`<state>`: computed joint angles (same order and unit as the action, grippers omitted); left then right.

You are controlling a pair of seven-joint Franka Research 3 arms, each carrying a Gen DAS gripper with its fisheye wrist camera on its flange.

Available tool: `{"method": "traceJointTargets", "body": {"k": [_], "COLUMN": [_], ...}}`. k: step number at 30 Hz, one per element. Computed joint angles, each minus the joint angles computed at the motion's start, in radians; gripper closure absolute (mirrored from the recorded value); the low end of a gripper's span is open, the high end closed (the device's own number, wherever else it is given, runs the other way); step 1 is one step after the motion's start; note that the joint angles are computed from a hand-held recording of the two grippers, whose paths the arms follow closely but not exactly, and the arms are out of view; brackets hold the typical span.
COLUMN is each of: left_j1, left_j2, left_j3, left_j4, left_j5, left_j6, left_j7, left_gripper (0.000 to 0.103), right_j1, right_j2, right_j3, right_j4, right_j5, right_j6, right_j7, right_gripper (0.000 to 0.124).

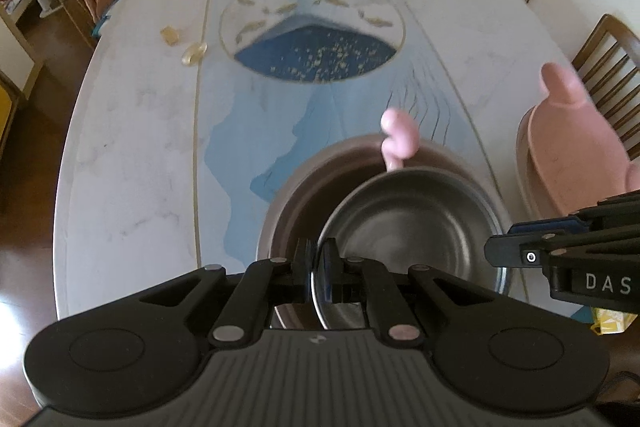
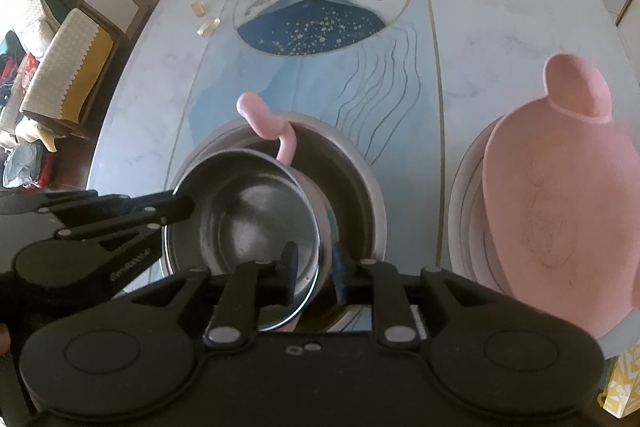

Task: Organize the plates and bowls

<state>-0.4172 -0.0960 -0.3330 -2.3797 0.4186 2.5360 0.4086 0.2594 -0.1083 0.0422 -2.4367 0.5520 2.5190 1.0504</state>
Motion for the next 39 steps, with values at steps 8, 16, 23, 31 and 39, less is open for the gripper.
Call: {"method": "traceJointTargets", "body": {"k": [8, 16, 23, 31, 39], "left_j1": [0.015, 0.039, 0.054, 0.065, 0.046], "left_j2": [-0.03, -0.016, 0.027, 0.109, 0.222], "left_j3": [-0.003, -0.005, 0.008, 0.039, 0.083], "left_j4": [0.032, 0.096, 0.167, 0.277, 0.423], "left_j5": [0.079, 0.196, 0.286, 0.37, 0.507], "left_j6": [-0.007, 0.006, 0.046, 0.094, 0.11], "left_j7": [-0.008, -0.041, -0.067, -0.09, -0.158], "left_gripper": [0.097, 0.095, 0.095, 0.079, 0.035], "right_j1": [-0.007, -0.02, -0.03, -0.054, -0.102], "right_j2": [-0.02, -0.014, 0.009, 0.07, 0.189], "right_j3": [-0.017, -0.031, -0.036, -0.038, -0.032], "right_j4": [0.028, 0.091, 0.158, 0.259, 0.409], "right_j5": [0.044, 0.1, 0.158, 0.197, 0.229], "right_j6": [0.003, 0.007, 0.03, 0.082, 0.108], "right_j7": [-0.057, -0.118, -0.185, -0.23, -0.276], "right_gripper": [0.093, 0.089, 0.084, 0.081, 0.065]}}
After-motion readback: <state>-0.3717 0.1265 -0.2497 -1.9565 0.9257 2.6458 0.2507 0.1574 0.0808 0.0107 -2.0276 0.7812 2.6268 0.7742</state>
